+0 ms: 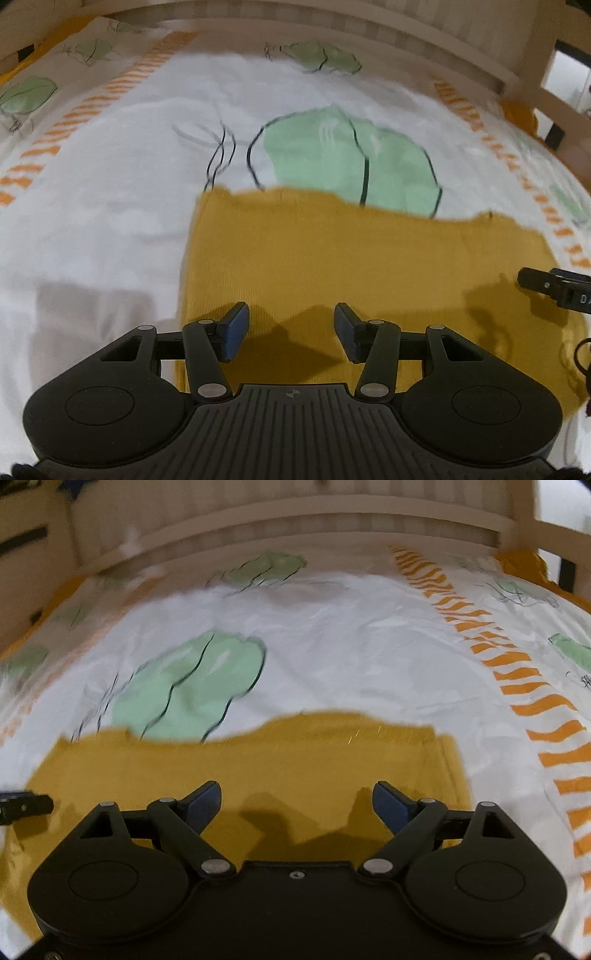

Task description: Fold small clothes

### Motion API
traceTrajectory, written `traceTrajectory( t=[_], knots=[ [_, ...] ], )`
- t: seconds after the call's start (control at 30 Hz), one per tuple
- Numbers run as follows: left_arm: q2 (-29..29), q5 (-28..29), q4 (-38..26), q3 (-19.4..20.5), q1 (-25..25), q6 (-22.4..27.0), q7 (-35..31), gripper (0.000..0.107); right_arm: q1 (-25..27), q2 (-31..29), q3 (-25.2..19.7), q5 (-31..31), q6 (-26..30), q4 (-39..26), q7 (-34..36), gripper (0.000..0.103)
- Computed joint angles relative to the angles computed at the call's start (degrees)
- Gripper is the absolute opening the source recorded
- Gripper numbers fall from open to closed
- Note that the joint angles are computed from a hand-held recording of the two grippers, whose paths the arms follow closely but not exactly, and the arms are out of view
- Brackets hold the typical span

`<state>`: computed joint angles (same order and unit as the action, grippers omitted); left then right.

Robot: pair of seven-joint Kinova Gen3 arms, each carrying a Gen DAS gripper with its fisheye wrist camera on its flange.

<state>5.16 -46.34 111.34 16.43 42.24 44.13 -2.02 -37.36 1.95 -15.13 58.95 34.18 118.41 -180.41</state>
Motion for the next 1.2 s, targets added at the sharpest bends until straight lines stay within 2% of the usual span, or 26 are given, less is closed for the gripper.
traceTrajectory(
  t=[0.1,0.2,0.27,0.37,0.47,0.63,0.7,0.77,0.83,0.87,0.9,1.03,1.2],
  knots=[
    [0.43,-2.30,-0.06,1.34,2.62,4.88,2.48,0.049,-1.18,-0.14,-1.14,-2.55,2.31,0.62,1.85,0.090],
    [0.43,-0.37,-0.50,1.53,4.25,7.61,2.49,0.054,-3.05,-0.50,-2.47,-2.27,5.97,1.75,0.91,0.093],
    [-0.13,1.15,0.71,2.67,3.13,6.12,3.34,0.061,-3.94,-1.06,-3.25,-3.21,7.71,2.03,1.21,0.094],
    [0.33,-1.58,1.87,2.71,5.09,6.63,6.07,0.065,-4.80,-1.70,-4.13,-5.39,9.73,1.83,2.55,0.095],
    [0.55,-1.76,1.73,2.57,5.54,6.82,7.39,0.070,-4.88,-2.90,-4.68,-8.11,10.29,1.76,3.50,0.095],
    [1.59,0.19,-0.07,2.50,5.63,7.60,4.36,0.080,-3.46,-6.53,-5.52,-13.04,8.93,2.22,2.98,0.095],
    [1.75,0.80,-0.46,2.00,6.30,7.98,2.89,0.080,-2.28,-8.18,-6.26,-15.01,8.03,2.38,2.91,0.095],
    [1.13,3.46,-1.04,3.33,3.90,7.54,-0.68,0.079,-1.07,-10.31,-6.42,-18.19,6.47,2.39,5.04,0.095],
    [0.24,5.00,-1.63,2.75,3.82,7.41,-1.12,0.070,-0.12,-12.28,-6.55,-20.78,4.79,2.62,7.21,0.100],
    [-0.51,4.88,-1.47,1.87,4.69,6.82,0.06,0.062,0.41,-13.23,-6.68,-21.57,3.73,3.04,7.82,0.102],
    [-1.13,4.63,-1.43,2.06,4.59,6.31,1.03,0.060,1.03,-14.09,-6.88,-22.18,2.67,3.57,8.07,0.102],
    [-0.60,1.31,-4.02,3.53,5.12,7.68,4.59,0.060,2.88,-14.24,-5.51,-26.95,0.32,4.11,13.25,0.102],
    [4.18,1.32,-10.68,1.78,5.46,6.09,0.77,0.060,7.82,-14.22,-7.36,-26.96,0.61,4.14,14.15,0.102]
  ],
)
